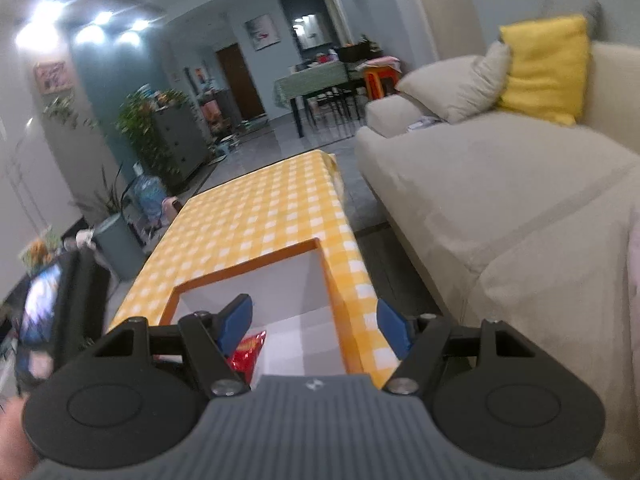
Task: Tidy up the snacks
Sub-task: 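Carry both bags over the box and release them inside, then move both grippers back to the remaining snacks on the table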
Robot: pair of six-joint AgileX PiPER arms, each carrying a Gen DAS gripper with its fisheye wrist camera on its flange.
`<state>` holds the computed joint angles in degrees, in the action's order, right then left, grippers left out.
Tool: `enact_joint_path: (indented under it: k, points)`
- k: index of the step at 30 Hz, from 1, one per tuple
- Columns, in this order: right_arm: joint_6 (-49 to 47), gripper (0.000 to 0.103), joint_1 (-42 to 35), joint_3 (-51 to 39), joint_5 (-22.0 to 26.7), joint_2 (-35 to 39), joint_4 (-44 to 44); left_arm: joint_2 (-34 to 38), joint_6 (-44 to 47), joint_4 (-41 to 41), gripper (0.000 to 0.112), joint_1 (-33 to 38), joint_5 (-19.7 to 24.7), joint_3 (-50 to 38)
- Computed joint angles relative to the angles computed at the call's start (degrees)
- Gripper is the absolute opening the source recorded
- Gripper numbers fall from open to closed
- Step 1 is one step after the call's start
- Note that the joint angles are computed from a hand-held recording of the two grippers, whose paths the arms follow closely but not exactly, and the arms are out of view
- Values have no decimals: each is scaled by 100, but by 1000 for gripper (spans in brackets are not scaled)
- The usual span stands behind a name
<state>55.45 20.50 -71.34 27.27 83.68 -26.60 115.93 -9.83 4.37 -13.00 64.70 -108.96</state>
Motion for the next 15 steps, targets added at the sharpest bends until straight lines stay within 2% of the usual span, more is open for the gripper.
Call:
enact_joint_path:
  k: [3,7,9,12,15]
  points:
    - [-24,68,-54,58,-68,-2,212,-101,-434,817,82,-317,-474,430]
    - [-122,68,-35,54,-59,16,339,10,-781,1494,86,-565,-540,510]
    - [-122,68,-48,43,-74,34,389,48,-744,1592,88,-639,-497,496]
    - [-113,68,-82,61,-66,-1,432,-103,-797,1619,88,-630,-760,769]
    - [14,68,-87,36,-15,21,363,-164,-889,1692,90,-602,-737,757]
